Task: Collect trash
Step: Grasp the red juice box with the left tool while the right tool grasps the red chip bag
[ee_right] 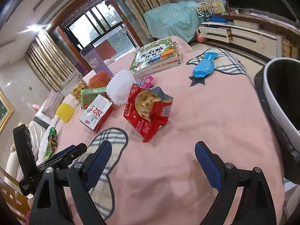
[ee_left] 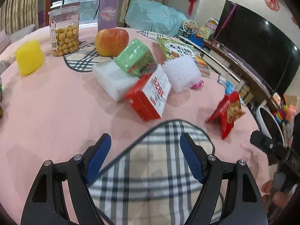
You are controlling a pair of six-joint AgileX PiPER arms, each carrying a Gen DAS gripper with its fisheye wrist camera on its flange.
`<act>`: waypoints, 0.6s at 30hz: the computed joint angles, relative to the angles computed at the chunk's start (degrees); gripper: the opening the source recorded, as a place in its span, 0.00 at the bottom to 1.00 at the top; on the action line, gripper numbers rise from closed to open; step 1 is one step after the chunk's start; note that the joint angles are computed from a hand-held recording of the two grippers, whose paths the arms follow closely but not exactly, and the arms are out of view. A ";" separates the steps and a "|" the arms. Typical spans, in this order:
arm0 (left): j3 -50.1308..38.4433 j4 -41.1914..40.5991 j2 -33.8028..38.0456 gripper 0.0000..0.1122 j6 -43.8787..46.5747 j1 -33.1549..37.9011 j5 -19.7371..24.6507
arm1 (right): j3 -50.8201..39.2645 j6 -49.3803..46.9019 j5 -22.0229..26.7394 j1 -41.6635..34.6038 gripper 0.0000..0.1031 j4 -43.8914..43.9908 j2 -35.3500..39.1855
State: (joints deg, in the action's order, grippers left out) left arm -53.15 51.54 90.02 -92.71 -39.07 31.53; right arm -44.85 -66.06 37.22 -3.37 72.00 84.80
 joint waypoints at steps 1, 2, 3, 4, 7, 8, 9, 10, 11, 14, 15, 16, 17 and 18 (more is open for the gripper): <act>-0.22 -0.41 0.14 0.69 0.40 0.74 -0.72 | -0.60 -0.20 -0.04 0.38 0.89 0.62 0.66; -0.49 -0.81 0.28 0.69 0.73 1.41 -1.28 | -1.12 -0.13 -0.25 0.76 0.89 0.88 1.20; -0.88 -1.40 0.58 0.69 1.35 2.51 -2.13 | -1.72 0.10 -0.50 1.19 0.89 0.96 1.78; -1.24 -1.81 0.85 0.69 1.79 3.16 -2.57 | -2.03 0.26 -0.86 1.70 0.89 1.13 2.18; -2.23 -1.49 2.17 0.69 1.24 5.21 -4.29 | -3.85 1.41 -1.86 3.41 0.89 1.11 4.00; -2.57 -1.73 2.61 0.70 1.59 5.83 -4.98 | -4.49 1.92 -2.28 3.93 0.89 0.83 4.62; -2.89 -1.88 3.12 0.70 1.86 6.46 -5.86 | -5.19 2.45 -2.62 4.38 0.89 0.52 5.26; -3.23 -1.94 3.77 0.70 2.14 7.17 -6.79 | -6.06 2.88 -2.87 4.83 0.89 0.36 6.08; -3.73 -2.72 4.43 0.70 3.09 7.88 -7.26 | -6.60 3.16 -3.00 5.08 0.89 0.27 6.62; -4.81 -3.54 6.17 0.69 3.90 9.27 -8.52 | -8.41 3.85 -3.81 6.01 0.89 0.30 8.49; -5.13 -3.44 6.61 0.69 3.79 9.30 -8.35 | -9.11 4.14 -3.80 6.22 0.89 0.21 9.25; -5.38 -2.72 6.94 0.63 3.16 9.20 -7.99 | -9.84 4.40 -3.61 6.29 0.88 0.15 10.05; -5.34 -2.33 7.06 0.58 2.97 9.23 -8.25 | -10.69 4.76 -3.28 6.39 0.88 0.01 11.11; -5.18 -2.78 7.06 0.45 4.01 9.43 -9.69 | -11.06 4.63 -3.38 6.53 0.85 0.10 11.74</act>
